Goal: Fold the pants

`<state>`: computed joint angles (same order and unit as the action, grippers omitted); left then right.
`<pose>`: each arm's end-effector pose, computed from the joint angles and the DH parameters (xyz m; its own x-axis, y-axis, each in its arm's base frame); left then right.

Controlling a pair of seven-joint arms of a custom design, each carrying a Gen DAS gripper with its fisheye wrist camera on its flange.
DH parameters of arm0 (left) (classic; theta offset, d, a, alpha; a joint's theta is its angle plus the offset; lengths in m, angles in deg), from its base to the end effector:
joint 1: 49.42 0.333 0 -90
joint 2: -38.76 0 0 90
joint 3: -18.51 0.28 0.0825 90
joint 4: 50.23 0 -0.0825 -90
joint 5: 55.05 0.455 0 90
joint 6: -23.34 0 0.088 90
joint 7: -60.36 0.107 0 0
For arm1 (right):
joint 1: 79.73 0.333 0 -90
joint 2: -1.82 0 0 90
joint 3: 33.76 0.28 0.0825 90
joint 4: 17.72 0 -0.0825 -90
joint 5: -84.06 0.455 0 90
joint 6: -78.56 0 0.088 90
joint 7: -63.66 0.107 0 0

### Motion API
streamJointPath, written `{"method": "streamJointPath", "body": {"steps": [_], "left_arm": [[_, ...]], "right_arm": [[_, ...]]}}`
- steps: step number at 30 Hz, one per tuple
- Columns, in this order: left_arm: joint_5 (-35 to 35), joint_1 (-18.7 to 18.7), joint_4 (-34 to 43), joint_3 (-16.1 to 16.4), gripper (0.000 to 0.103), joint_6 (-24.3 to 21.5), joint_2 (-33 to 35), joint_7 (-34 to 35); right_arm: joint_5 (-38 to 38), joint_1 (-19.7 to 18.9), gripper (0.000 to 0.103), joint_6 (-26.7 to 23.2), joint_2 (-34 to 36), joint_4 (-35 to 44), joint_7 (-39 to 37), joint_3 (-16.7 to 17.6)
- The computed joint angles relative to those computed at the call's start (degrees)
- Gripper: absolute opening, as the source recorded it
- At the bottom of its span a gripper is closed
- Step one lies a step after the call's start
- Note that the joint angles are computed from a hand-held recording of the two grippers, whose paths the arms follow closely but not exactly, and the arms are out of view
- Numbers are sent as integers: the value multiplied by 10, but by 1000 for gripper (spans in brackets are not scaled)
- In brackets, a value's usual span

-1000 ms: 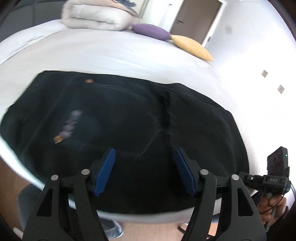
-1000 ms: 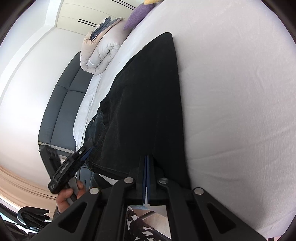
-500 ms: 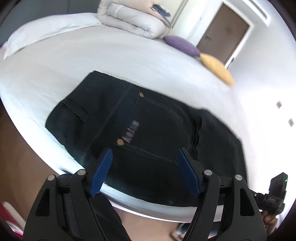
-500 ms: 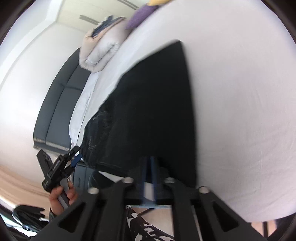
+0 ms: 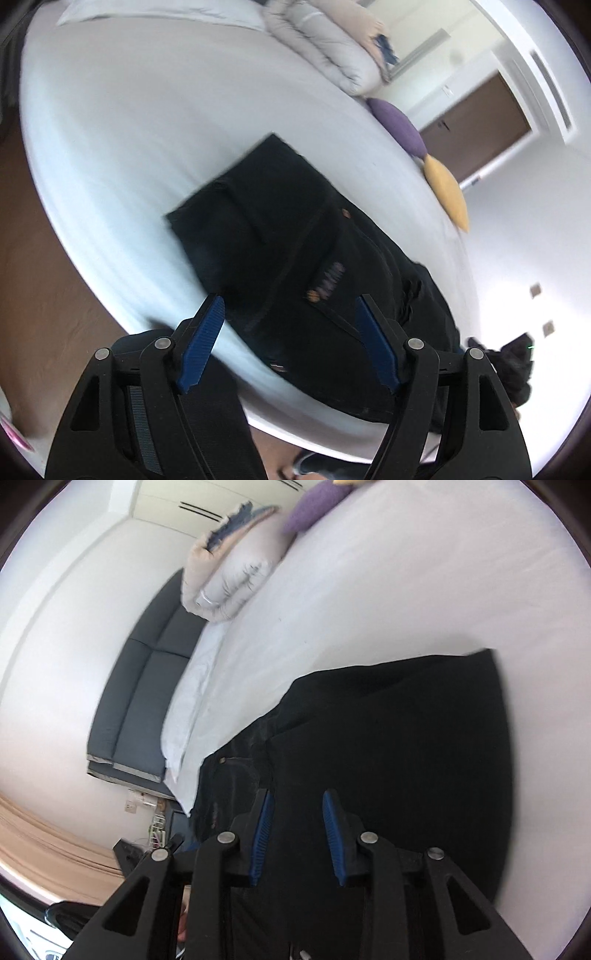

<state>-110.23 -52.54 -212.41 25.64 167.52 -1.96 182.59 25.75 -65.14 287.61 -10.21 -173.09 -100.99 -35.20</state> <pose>0.4310 0.0268 0.3617 0.0011 -0.7918 0.6108 -0.8445 -0.3279 -0.4235 0.4081 0.2083 0.3085 -0.1187 -0.6175 -0.7775 -0.7815 0.5412 -0.3105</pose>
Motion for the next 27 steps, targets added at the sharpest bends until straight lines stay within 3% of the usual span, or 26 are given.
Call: {"method": "streamJointPath", "body": {"steps": [2, 3, 5, 6, 8, 10, 13, 16, 21, 27], "left_arm": [[-19, 4, 10, 22, 72, -11, 19, -2], [-27, 8, 16, 27, 72, -18, 30, -3], [-25, 20, 7, 36, 72, -27, 26, -10], [-62, 26, 4, 25, 72, -6, 30, -7], [-68, 33, 0, 37, 72, -20, 31, -4], [-88, 33, 13, 45, 72, -39, 56, 5], [-119, 36, 23, 39, 72, -56, 77, 22], [-147, 38, 39, 27, 72, -52, 108, 40], [-201, 48, 55, 19, 73, -65, 144, 56], [-248, 58, 59, 2, 77, -62, 153, 69]], "right_arm": [[-27, 6, 34, -11, 49, 41, 67, -6], [0, 6, 34, 0, 78, 52, 70, 1], [74, 7, 32, 13, 103, 56, 14, 26], [87, 13, 33, -7, 105, 63, -2, 38], [53, 26, 34, -69, 104, 92, 9, 52], [36, 35, 45, -97, 111, 114, 18, 58], [56, 39, 53, -99, 120, 126, 5, 63], [20, 35, 53, -101, 123, 135, 28, 64], [82, 34, 52, -74, 128, 120, -26, 66], [96, 29, 51, -65, 130, 113, -45, 68]]}}
